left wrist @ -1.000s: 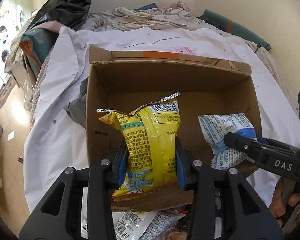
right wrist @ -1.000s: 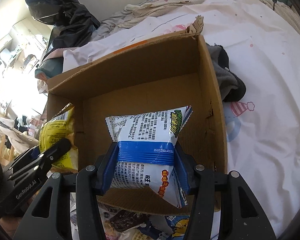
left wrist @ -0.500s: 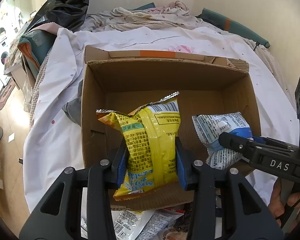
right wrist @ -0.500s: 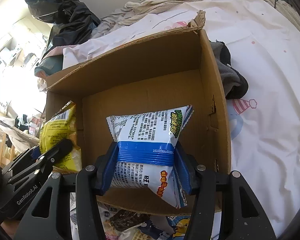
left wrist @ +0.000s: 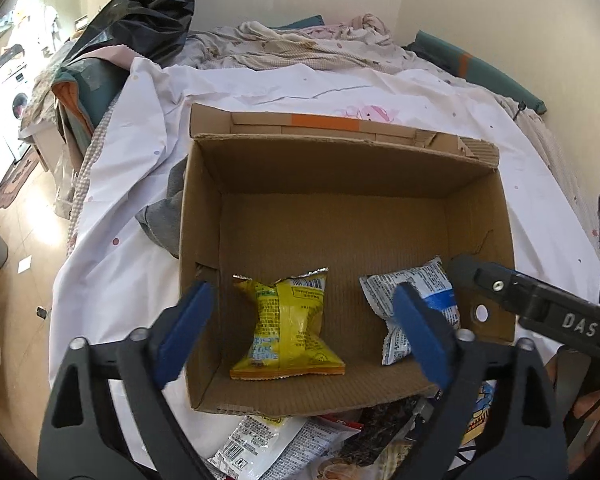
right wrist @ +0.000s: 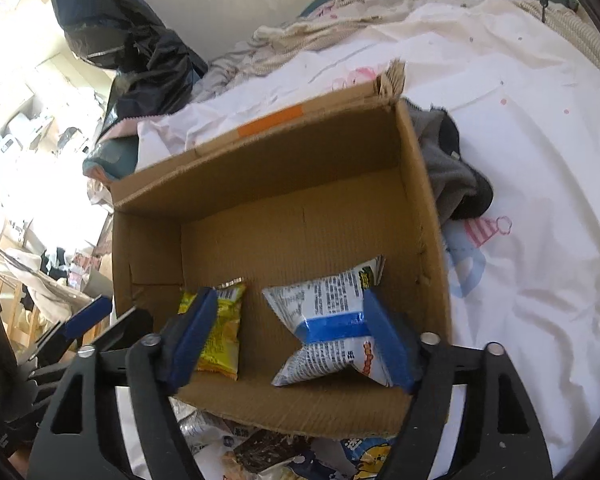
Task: Organize snacks
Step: 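Lower both bags into the box and open both tools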
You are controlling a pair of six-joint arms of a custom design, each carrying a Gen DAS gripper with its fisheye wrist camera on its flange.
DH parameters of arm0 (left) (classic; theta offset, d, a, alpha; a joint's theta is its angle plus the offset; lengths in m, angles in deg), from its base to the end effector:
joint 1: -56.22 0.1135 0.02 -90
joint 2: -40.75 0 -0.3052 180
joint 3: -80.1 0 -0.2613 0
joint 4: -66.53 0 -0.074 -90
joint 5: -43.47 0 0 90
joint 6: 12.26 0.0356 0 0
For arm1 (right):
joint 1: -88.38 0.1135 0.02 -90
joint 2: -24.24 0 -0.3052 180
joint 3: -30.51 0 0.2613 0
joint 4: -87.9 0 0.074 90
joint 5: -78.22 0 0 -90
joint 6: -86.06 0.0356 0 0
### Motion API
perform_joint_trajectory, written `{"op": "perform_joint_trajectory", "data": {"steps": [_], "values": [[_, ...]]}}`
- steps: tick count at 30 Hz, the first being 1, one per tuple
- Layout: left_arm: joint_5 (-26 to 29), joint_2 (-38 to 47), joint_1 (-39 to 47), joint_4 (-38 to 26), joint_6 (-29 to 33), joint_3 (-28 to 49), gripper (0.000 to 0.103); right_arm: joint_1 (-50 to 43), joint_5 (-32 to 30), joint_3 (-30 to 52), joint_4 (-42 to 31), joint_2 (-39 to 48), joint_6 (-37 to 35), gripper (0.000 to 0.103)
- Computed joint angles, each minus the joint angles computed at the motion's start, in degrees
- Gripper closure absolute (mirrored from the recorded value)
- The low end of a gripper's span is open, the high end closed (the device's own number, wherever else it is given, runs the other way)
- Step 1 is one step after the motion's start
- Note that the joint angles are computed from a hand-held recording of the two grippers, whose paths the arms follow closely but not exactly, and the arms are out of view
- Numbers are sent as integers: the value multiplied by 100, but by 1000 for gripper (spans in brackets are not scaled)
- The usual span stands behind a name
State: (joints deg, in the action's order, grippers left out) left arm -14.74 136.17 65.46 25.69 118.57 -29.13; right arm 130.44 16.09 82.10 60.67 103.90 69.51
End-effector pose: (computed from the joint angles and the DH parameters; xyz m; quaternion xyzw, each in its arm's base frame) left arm 0.3283 0.0344 0.2135 0.3118 0.8885 -0.1561 0.2982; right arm 0.2011 0.1590 0.2041 0.3197 0.8724 0.1222 0.3488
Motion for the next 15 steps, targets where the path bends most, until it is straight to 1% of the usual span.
{"op": "perform_joint_trajectory", "data": {"steps": [2, 4, 10, 15], "values": [[33, 18, 19, -78, -9, 54, 10, 71, 183, 48, -145, -55, 120, 9], [102, 47, 71, -173, -10, 123, 10, 155, 373, 47, -224, -156, 200, 6], [299, -38, 273, -335, 68, 199, 10, 308, 595, 104, -413, -316, 350, 5], [424, -119, 585, -609, 167, 306, 10, 630, 747, 177, -850, -418, 769, 5]]}}
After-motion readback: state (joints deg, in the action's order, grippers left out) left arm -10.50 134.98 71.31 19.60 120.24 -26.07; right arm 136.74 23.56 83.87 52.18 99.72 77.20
